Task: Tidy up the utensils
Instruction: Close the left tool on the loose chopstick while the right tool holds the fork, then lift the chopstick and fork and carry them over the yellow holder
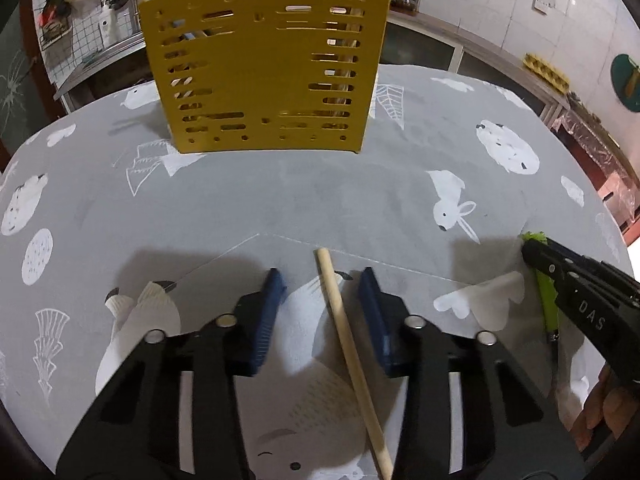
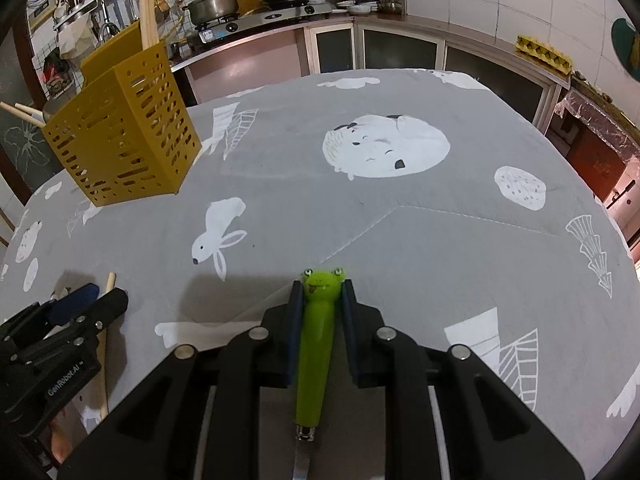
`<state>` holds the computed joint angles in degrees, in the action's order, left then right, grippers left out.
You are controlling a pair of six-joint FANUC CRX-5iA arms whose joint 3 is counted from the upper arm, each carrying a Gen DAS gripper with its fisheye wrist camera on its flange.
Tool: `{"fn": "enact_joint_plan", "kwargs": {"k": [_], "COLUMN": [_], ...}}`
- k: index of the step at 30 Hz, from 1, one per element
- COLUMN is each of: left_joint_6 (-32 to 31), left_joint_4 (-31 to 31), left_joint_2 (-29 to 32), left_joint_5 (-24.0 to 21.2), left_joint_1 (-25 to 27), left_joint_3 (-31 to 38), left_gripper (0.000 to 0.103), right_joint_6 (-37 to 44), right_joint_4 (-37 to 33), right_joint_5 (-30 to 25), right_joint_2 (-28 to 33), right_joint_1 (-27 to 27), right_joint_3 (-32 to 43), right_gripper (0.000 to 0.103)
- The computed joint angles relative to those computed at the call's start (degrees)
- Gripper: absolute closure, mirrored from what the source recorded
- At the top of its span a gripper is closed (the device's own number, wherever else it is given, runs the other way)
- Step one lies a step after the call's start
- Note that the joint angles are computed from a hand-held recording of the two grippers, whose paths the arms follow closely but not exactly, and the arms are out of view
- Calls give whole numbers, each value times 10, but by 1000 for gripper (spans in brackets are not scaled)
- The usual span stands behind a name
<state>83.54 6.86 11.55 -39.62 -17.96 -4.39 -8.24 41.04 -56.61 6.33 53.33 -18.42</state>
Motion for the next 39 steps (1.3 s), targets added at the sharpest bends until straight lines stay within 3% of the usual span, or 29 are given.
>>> {"fn": "enact_joint_plan", "kwargs": {"k": [5, 13, 25, 33, 36, 39], "left_joint_6": [-4, -65, -192, -380, -465, -591], "left_joint_4": [-7, 52, 157, 346, 443, 583], "left_joint_2": [11, 3, -77, -138, -152, -164], "left_joint_5": [-18, -12, 81, 202, 235, 280], "left_joint_1": [1, 15, 57, 75, 70, 47], "left_joint_3": [21, 0, -80, -173, -202, -234], "left_gripper": [94, 95, 98, 98, 98, 98], "right_joint_6": [4, -10, -83, -148, -166, -172], "right_joint_4": [6, 43, 180, 275, 304, 324], "right_joint_5": [-12, -32, -41, -41, -47, -55], "right_joint_2": [8, 3, -3, 8, 13, 19], "right_joint_1": [4, 21, 43, 43, 43, 45], "right_joint_3": [8, 13, 12, 7, 9, 13], "right_gripper": [84, 84, 84, 84, 84, 84]}}
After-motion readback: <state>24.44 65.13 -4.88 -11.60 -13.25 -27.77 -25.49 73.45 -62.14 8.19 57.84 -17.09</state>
